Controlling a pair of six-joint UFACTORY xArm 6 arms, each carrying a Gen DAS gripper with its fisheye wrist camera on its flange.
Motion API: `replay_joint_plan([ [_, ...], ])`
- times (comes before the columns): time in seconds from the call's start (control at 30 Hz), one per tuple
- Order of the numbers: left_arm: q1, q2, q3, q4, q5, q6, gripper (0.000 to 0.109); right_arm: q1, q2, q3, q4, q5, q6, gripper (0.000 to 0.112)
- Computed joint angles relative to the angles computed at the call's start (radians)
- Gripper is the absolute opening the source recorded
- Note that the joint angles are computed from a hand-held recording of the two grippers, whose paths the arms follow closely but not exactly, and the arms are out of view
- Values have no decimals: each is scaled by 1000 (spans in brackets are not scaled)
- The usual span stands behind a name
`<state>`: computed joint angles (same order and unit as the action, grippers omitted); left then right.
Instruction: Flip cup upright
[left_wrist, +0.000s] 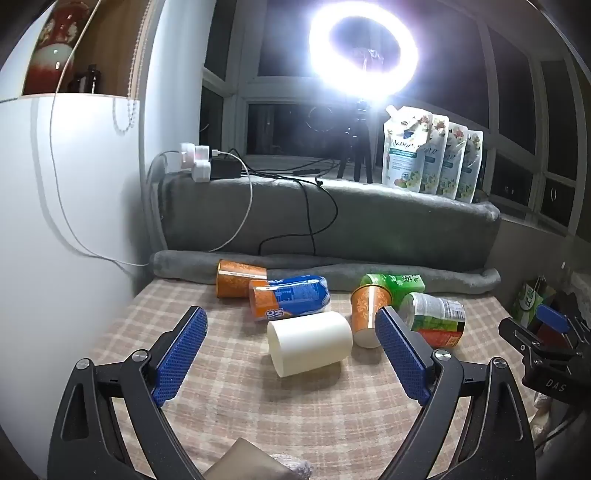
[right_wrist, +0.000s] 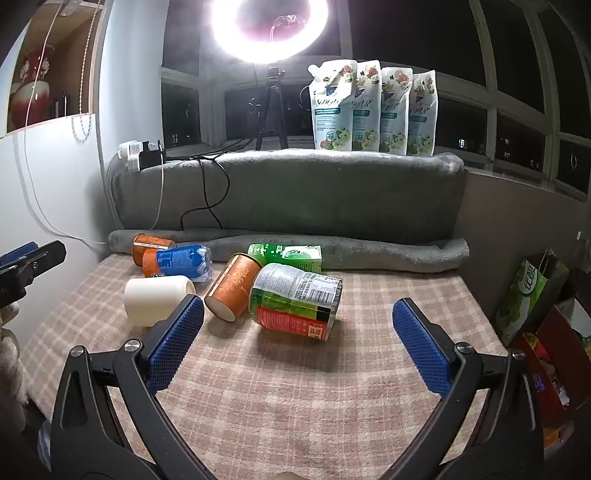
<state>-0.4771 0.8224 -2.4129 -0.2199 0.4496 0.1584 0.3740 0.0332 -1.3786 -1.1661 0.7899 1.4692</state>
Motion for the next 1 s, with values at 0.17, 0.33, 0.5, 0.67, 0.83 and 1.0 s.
replay_joint_plan([
  [0.17, 3, -13, 19, -12, 0, 11, 92, 3, 5, -7, 1, 5, -6, 103],
  [0.33, 3, 1, -5, 4, 17, -2, 92, 4, 7, -10, 4, 8, -10, 103],
  [0.5, 4, -25, 39, -11, 0, 18, 92, 2, -4, 1, 2, 7, -4, 103],
  [0.67, 0, -38, 68, -18, -12, 24, 92, 6, 6, -14, 10, 15, -19, 103],
  [0.83, -1, -38, 68, -13, -12, 20, 92, 3, 3, -5, 8, 11, -11, 103],
  [1.0, 0, -31, 53, -13, -1, 19, 92, 3, 3, -5, 8, 8, -11, 103],
])
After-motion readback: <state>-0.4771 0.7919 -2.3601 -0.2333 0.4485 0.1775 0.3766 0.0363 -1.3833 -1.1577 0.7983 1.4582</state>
